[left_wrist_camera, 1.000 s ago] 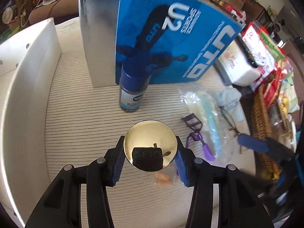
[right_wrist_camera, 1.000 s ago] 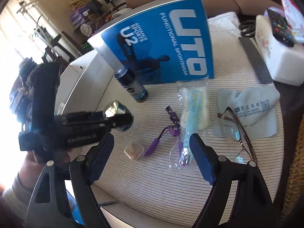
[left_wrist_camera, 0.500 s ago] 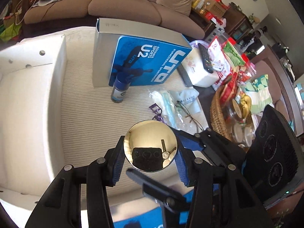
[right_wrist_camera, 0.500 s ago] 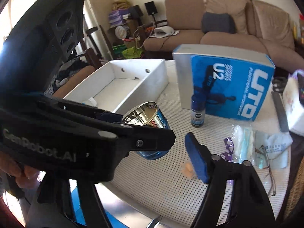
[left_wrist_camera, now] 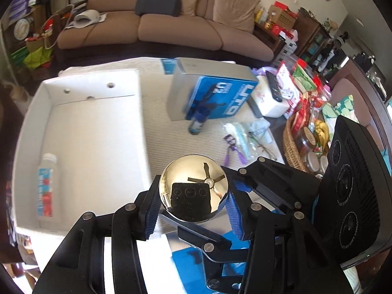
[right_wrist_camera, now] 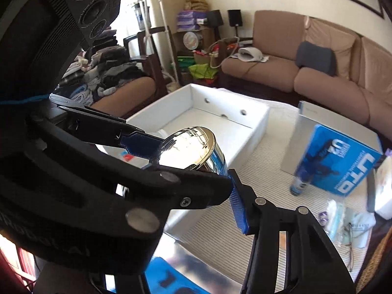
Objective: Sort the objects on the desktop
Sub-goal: 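Lift the gold jar with the left gripper and carry it to the tray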
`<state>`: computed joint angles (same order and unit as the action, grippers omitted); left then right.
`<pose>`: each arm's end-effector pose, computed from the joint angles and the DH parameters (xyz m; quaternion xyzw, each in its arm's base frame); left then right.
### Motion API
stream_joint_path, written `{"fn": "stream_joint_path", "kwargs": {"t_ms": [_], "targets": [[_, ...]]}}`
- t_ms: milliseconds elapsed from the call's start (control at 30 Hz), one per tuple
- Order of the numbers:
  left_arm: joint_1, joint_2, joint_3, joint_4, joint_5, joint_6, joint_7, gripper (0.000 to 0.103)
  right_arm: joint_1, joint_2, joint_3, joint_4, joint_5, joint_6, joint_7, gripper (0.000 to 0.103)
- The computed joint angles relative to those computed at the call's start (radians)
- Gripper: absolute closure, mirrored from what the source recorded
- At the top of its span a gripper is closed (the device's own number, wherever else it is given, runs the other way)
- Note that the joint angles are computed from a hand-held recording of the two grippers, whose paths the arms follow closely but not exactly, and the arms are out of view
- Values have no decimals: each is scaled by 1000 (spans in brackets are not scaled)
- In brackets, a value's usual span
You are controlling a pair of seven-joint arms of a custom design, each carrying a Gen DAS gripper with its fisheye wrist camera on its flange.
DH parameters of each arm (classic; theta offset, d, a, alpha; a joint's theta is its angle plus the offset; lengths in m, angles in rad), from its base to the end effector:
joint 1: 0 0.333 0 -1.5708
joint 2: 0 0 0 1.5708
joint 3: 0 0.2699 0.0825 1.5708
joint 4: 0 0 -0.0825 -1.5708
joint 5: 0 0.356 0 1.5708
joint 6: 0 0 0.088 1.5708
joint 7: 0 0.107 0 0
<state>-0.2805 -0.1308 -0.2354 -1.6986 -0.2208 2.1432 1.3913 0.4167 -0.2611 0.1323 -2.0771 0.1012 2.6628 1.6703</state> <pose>0.4570 -0.2798 0.6517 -0.5754 0.7627 -0.2929 0.0367 0.4368 0.2719 0.6024 -0.7579 0.5071 -0.1616 0.3774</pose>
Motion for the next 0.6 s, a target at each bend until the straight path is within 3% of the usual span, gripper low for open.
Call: {"fn": "stream_joint_path", "kwargs": {"t_ms": [200, 333, 433, 600], "targets": [[69, -93, 84, -115, -55, -39, 82, 54, 52, 253, 41, 285, 38, -74, 15, 55], [116, -92, 129, -171, -116, -39, 142, 54, 77, 456, 56, 519, 75, -178, 38, 55], [150, -60, 147, -190, -157, -27, 174, 54, 94, 598, 51, 679, 71, -242, 80, 48], [199, 69, 140, -122, -140, -68, 187, 54, 131, 835, 22, 976, 16, -393, 126, 48]]}}
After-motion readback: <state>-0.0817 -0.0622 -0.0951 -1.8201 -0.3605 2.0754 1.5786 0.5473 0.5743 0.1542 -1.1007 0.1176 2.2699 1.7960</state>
